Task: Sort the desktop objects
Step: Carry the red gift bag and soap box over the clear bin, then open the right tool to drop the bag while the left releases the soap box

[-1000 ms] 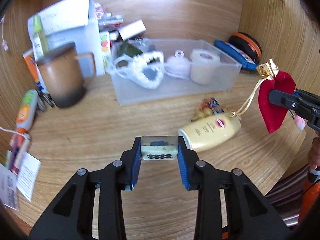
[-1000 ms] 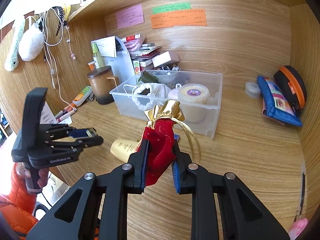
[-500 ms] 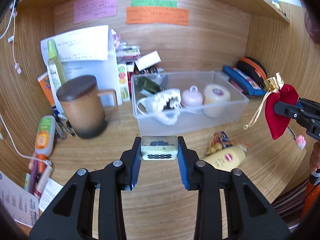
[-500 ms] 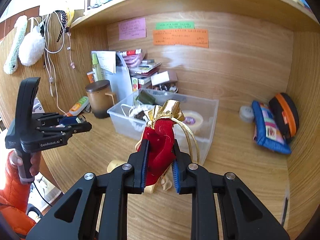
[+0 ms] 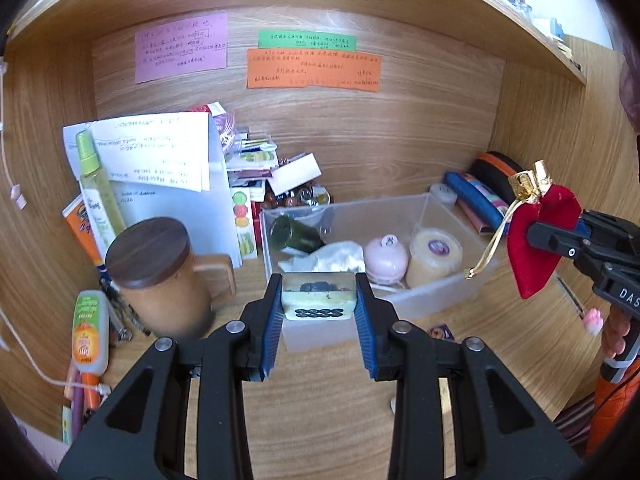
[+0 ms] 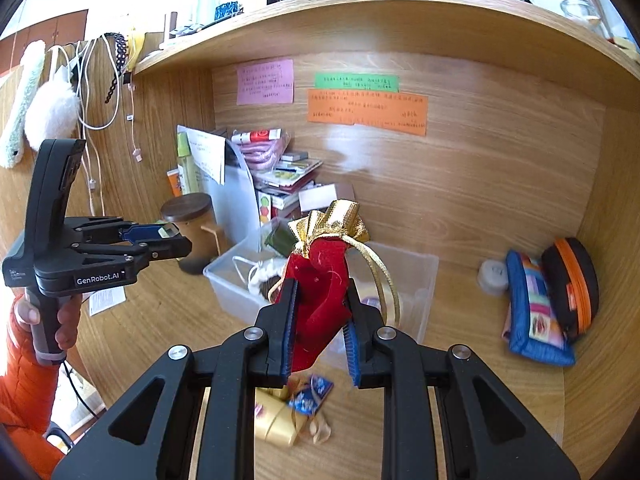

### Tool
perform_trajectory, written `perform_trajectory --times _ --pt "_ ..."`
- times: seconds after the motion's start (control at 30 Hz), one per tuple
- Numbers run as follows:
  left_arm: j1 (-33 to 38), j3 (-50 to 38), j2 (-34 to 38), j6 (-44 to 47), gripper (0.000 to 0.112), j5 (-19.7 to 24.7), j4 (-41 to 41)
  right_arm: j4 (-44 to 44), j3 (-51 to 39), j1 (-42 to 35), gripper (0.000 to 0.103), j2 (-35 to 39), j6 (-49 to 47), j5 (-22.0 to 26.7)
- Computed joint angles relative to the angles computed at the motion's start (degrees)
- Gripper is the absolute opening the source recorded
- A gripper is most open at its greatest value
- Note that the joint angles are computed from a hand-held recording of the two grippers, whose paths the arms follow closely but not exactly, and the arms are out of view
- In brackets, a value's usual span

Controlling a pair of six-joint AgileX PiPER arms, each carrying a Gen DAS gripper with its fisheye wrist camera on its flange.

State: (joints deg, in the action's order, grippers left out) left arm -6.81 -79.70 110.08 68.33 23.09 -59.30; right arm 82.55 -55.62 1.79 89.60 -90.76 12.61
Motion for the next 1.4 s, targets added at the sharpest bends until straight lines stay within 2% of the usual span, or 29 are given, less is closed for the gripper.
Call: perform_trajectory --times 0.23,0.6,0.83,1.17,1.3,1.4 --pt "-0.6 -9.8 5.3 -11.9 0.033 2.5 9.5 -12.6 -8.9 -0.1 0.019 6.3 11.3 2.5" --pt "-2.6 -21.2 13.2 -23.7 0.033 5.9 20.5 -26.3 -20.3 0.3 0.019 16.3 24.4 6.1" --pt "-3.2 -27.1 18.2 -28.5 0.033 9.0 25.2 -34.7 -25.7 1.0 0.019 22.0 32.3 8.0" --pt "-4.0 -29.3 20.1 -31.0 0.034 9.7 28.2 -47.6 -29.4 3.2 0.022 26.5 43.7 7.3" --pt "-3.9 -27.5 19.2 -30.3 0.047 8.1 27.7 -56.3 -30.1 4.4 0.022 27.2 51.8 5.5" --pt "-3.7 -26.1 18.3 -29.6 0.054 7.6 27.1 -66.1 -30.8 5.6 0.028 28.2 60.5 4.4"
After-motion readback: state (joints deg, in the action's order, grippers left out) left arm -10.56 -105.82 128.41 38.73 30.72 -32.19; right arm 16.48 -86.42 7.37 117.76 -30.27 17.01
